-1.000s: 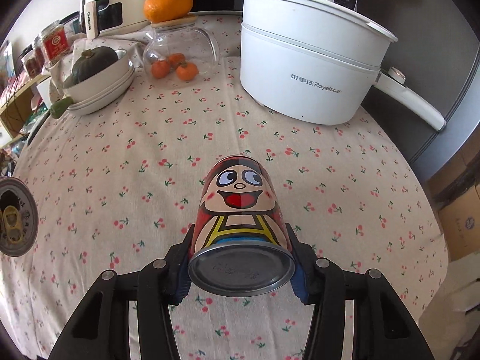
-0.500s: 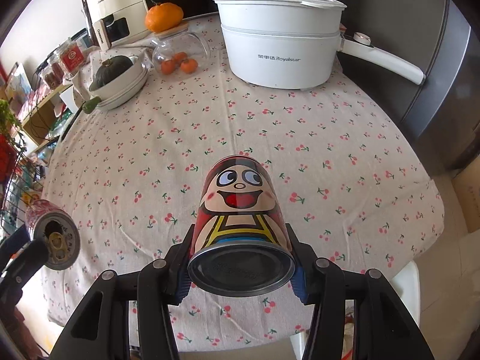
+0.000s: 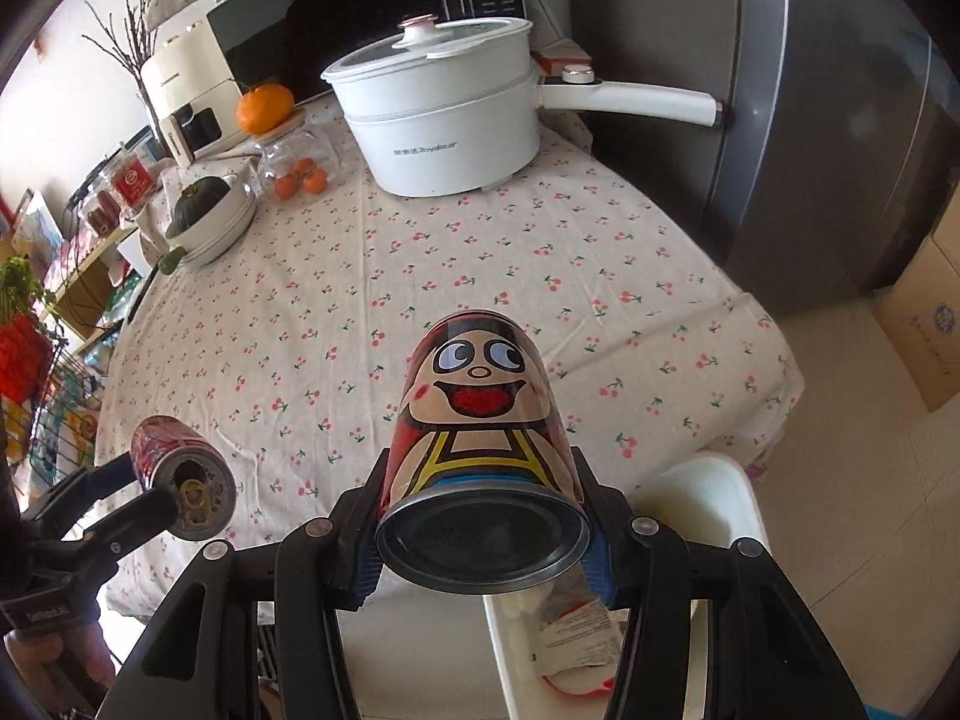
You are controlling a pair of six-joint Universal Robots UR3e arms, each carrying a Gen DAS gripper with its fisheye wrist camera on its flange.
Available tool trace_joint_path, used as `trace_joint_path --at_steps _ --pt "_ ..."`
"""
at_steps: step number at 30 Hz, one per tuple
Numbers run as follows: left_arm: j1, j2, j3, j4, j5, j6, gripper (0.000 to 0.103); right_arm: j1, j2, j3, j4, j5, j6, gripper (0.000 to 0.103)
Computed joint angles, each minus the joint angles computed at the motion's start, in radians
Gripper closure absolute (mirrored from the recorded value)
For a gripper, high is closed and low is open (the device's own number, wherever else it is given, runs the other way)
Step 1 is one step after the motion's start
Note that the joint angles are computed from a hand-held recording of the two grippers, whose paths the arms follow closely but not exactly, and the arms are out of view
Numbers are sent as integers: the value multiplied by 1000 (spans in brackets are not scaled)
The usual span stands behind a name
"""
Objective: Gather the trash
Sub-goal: 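Carry both red cans over the white bin and open both tools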
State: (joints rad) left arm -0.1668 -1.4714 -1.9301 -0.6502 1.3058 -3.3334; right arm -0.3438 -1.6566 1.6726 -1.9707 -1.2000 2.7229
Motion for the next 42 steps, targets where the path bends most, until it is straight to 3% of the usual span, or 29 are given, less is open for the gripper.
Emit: trace_joint_path --at_steps 12,19,22,30,38,40,41,42 --pt "-347 -388 288 77 40 -37 15 -316 -119 95 149 -30 -235 50" --pt "-446 -531 407 73 69 3 15 -446 -114 112 184 -52 -322 50" --pt "-437 -565 430 57 13 53 15 -475 -104 114 187 -65 -339 50" --pt "-438 -484 396 -11 52 43 3 -492 -61 106 190 -110 -334 49" --pt "-429 -348 265 -12 156 2 1 -405 13 129 154 -200 -276 49" --pt "-426 -312 235 -15 187 -11 1 -379 31 124 147 -226 -250 41" --pt "-425 -296 227 -27 197 -14 1 -367 35 121 142 -243 -233 29" --pt "-425 -285 227 -47 214 -18 1 -365 26 128 139 -246 -226 22"
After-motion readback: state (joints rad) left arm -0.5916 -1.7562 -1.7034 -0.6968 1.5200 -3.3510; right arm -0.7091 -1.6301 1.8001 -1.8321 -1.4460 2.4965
